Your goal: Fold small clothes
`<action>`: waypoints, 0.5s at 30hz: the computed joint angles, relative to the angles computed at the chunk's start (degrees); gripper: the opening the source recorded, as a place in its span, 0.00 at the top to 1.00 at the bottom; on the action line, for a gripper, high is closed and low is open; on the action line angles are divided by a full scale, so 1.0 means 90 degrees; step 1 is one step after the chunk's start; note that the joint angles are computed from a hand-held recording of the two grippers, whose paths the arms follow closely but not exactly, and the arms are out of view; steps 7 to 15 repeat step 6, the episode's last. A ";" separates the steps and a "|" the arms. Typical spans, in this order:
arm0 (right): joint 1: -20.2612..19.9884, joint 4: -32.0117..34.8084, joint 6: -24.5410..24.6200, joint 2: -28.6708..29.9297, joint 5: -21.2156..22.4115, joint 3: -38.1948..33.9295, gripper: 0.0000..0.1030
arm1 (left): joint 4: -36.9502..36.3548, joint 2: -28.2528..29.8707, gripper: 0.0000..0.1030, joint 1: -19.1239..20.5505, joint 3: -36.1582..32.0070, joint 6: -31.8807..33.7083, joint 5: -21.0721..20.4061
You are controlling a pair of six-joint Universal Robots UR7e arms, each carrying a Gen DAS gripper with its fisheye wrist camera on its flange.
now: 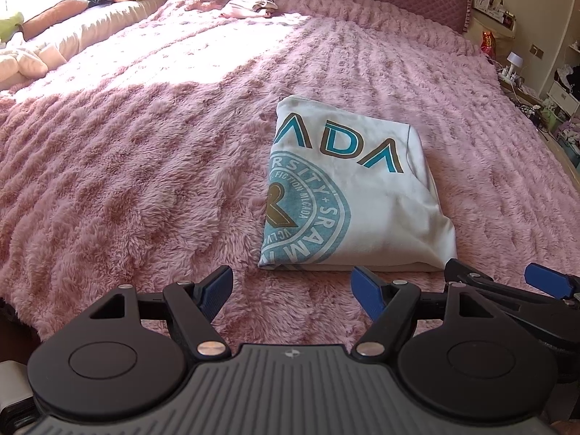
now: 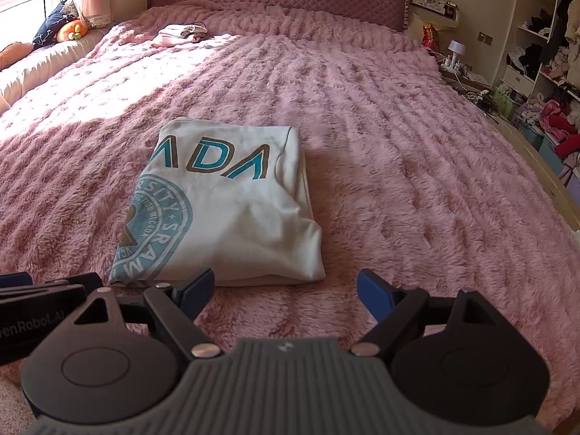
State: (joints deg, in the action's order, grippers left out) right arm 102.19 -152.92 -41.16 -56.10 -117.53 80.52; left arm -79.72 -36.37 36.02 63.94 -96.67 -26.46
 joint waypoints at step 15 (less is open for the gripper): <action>0.0003 -0.0024 -0.0064 0.0021 0.0001 -0.0035 0.21 | -0.0016 -0.0024 0.15 0.0012 -0.0036 0.0008 -0.0101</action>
